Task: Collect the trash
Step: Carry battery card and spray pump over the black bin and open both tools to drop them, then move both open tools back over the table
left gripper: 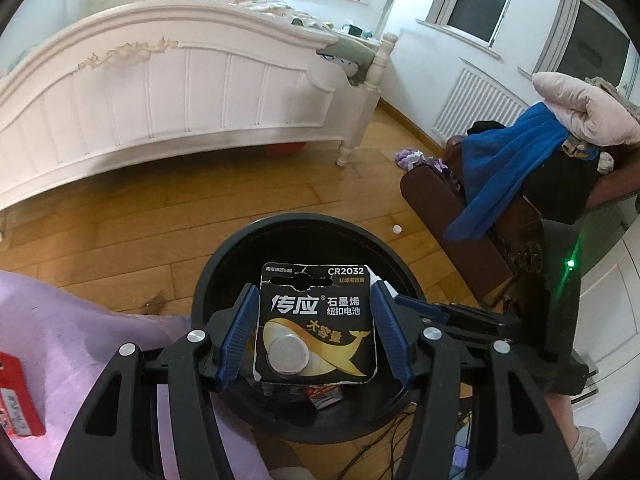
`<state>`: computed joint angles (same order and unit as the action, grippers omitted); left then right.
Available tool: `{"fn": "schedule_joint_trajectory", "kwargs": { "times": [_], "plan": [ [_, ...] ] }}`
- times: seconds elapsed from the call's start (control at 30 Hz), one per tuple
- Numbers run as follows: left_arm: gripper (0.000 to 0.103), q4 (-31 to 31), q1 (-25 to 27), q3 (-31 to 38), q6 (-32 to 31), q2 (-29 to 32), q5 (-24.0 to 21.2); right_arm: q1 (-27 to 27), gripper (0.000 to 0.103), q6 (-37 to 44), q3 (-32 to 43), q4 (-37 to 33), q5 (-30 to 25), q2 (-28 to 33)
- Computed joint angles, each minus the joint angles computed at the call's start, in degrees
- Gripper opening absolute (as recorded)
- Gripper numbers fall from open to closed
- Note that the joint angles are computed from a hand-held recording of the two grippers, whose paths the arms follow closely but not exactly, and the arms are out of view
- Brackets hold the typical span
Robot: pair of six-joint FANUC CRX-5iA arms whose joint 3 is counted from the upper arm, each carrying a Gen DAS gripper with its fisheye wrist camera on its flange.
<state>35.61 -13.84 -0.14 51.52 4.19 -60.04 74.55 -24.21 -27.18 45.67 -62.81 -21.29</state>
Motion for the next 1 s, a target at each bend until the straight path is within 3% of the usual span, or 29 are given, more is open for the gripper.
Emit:
{"fn": "schedule_joint_trajectory", "kwargs": {
  "times": [0.1, 0.17, 0.23, 0.53, 0.6, 0.63, 0.73, 0.8, 0.87, 1.0],
  "plan": [
    [0.059, -0.6, -0.3, 1.1, 0.2, 0.7, -0.5, -0.4, 0.03, -0.4, -0.2, -0.7, -0.2, -0.1],
    [0.064, -1.0, -0.3, 1.7, 0.0, 0.9, -0.7, -0.2, 0.049, -1.0, 0.1, -1.0, -0.8, 0.1],
    [0.072, -0.5, -0.4, 1.1, -0.7, 0.3, -0.1, 0.4, 0.06, -2.5, -0.2, 0.1, -1.7, 0.1],
    [0.079, 1.1, 0.8, -1.8, -2.9, -2.8, 1.0, 1.9, 0.061, -2.2, 1.4, 0.1, -3.6, 0.7],
    [0.08, 1.3, 1.4, -2.5, -3.0, -3.7, 1.1, 2.0, 0.065, -1.4, 2.1, -0.5, -3.6, 1.0],
    [0.08, 1.7, 2.0, -3.2, -3.4, -4.6, 1.3, 2.1, 0.071, -1.3, 2.6, -0.5, -3.9, 1.4],
    [0.081, 2.7, 3.7, -5.2, -3.8, -6.6, 1.7, 2.4, 0.073, -0.3, 4.3, -0.1, -3.8, 2.8],
    [0.091, 2.8, 5.0, -6.5, -3.7, -8.2, 2.1, 2.3, 0.074, 1.3, 6.1, -0.3, -3.6, 4.2],
    [0.092, 3.2, 6.8, -8.2, -4.2, -10.0, 2.8, 2.2, 0.08, 2.8, 8.1, -0.4, -3.7, 5.8],
    [0.092, 2.4, 10.6, -9.9, -3.2, -12.6, 3.0, 1.8, 0.08, 6.1, 11.8, -1.0, -2.9, 8.7]
  ]
}}
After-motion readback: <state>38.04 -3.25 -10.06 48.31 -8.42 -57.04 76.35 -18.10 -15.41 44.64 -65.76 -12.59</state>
